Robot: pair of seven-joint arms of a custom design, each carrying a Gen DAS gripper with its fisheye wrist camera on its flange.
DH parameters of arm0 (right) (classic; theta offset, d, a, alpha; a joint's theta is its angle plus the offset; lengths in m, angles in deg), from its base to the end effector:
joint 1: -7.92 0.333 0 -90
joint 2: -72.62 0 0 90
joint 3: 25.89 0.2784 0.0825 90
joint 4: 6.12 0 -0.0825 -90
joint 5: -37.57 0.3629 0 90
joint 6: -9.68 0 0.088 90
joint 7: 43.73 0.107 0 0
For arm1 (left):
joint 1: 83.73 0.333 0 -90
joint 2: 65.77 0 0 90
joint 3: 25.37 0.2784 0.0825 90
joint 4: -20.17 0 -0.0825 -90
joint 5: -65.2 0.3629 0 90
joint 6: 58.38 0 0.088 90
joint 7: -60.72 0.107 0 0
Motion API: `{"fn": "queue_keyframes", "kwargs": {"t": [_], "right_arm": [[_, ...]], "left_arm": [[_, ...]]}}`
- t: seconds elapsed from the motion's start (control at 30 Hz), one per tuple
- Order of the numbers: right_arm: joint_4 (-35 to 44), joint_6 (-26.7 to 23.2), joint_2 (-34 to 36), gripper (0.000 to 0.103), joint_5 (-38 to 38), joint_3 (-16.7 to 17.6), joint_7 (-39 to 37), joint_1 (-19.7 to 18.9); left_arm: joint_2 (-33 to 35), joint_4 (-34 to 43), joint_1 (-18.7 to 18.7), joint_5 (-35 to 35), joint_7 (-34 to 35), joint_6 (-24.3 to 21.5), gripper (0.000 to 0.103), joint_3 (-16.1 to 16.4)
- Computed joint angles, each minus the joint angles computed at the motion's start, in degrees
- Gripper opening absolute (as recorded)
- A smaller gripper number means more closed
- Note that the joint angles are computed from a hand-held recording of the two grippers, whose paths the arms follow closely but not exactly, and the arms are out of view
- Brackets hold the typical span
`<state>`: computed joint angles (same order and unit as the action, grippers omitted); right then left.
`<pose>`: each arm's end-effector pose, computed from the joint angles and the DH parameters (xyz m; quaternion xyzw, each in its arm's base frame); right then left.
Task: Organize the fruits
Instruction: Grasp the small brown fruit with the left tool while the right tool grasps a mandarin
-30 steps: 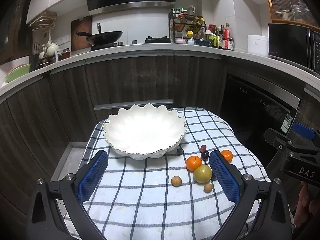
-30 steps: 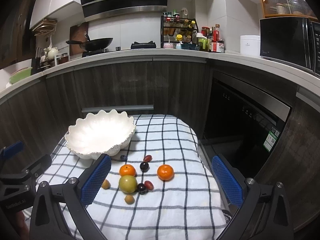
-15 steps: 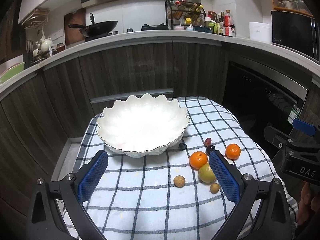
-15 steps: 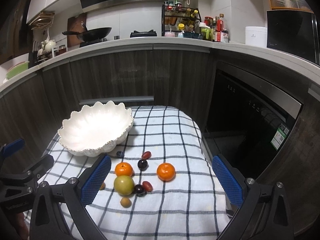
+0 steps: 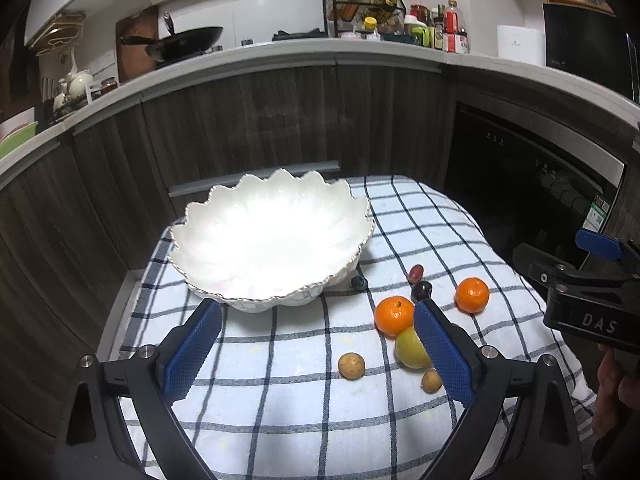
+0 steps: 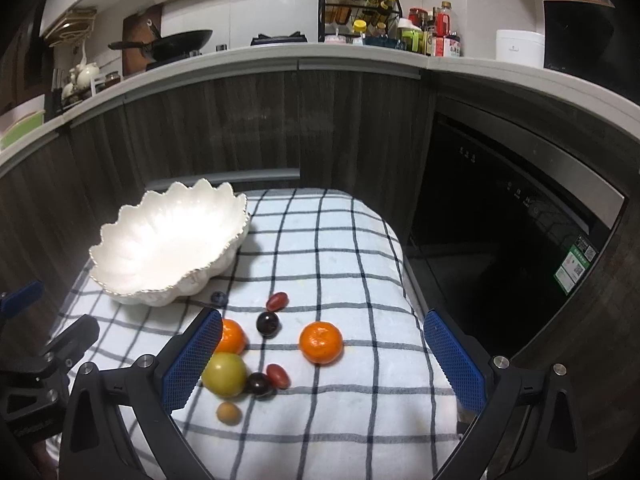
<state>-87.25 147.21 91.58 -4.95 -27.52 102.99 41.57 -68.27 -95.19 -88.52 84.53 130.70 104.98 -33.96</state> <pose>0.5737 0.3566 0.5577 -0.6242 0.6464 -0.3248 0.2950 0.5542 -0.1514 0.5464 -0.5817 0.6871 -0.3152 0.3003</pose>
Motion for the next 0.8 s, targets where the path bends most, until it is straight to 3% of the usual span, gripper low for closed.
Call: {"fn": "queue_keyframes", "kwargs": {"t": [0.6,0.8], "right_arm": [[7.13,-0.89,8.01,0.101,7.02,-2.29,-7.03,0.16],[8.84,-1.75,9.92,0.095,9.37,-2.79,-9.09,0.13]], "left_arm": [[7.19,4.89,-0.55,-3.38,3.77,-3.84,0.086,-0.37],[8.69,6.0,-0.72,-4.04,4.52,-5.03,0.081,-0.48]]}}
